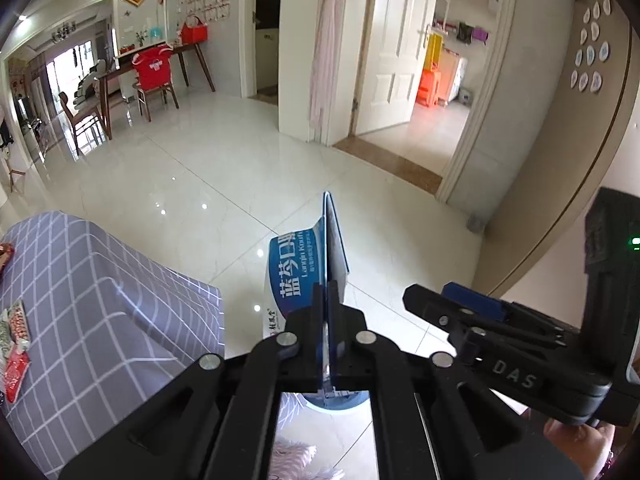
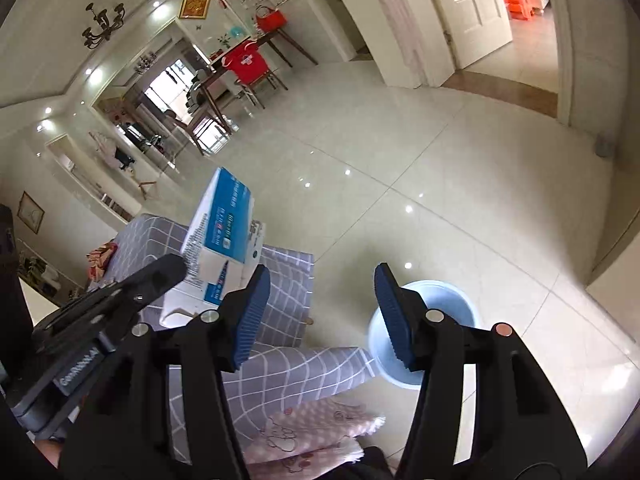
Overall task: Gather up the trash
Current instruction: 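Carry the toothpaste box and strip over the blue bucket and open both grippers, then move both tools back over the table toward the remaining trash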
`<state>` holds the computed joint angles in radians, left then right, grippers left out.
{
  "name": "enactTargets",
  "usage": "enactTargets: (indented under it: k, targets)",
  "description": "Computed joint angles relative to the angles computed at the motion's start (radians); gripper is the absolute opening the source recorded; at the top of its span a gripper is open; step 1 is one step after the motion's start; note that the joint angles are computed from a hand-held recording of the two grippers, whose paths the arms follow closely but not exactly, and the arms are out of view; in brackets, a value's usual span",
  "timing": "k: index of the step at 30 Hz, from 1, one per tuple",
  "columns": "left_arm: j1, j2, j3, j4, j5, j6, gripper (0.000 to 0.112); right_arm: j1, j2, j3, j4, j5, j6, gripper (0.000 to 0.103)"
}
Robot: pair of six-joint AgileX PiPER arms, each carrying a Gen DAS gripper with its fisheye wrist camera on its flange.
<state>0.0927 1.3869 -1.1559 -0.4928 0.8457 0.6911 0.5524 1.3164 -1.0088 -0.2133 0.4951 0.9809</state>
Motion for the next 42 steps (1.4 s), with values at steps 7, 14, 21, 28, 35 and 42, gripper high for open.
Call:
enactTargets:
  k: [7, 14, 21, 28, 35, 42]
  targets:
    - [-0.117, 0.013, 0.025, 0.077, -0.051, -0.097, 0.002, 0.128, -0.022, -0.023, -0.405, 0.135, 0.340, 0.061]
    - [-0.160, 0.023, 0.031, 0.106, -0.065, -0.129, 0.002, 0.154, -0.058, 0.041, -0.516, 0.147, 0.462, 0.061]
    - [-0.216, 0.060, 0.000, 0.117, -0.072, -0.168, 0.002, 0.204, -0.109, 0.082, -0.681, 0.234, 0.620, 0.061]
    - [-0.301, 0.130, -0.073, 0.231, -0.044, -0.348, 0.043, 0.263, -0.179, 0.143, -0.840, 0.339, 0.807, 0.063]
    - [-0.285, 0.070, -0.026, 0.265, -0.089, -0.394, 0.075, 0.265, -0.172, 0.130, -0.802, 0.332, 0.776, 0.064]
    - [-0.241, -0.004, -0.014, 0.278, -0.066, -0.397, 0.075, 0.324, -0.162, 0.094, -0.800, 0.359, 0.770, 0.064]
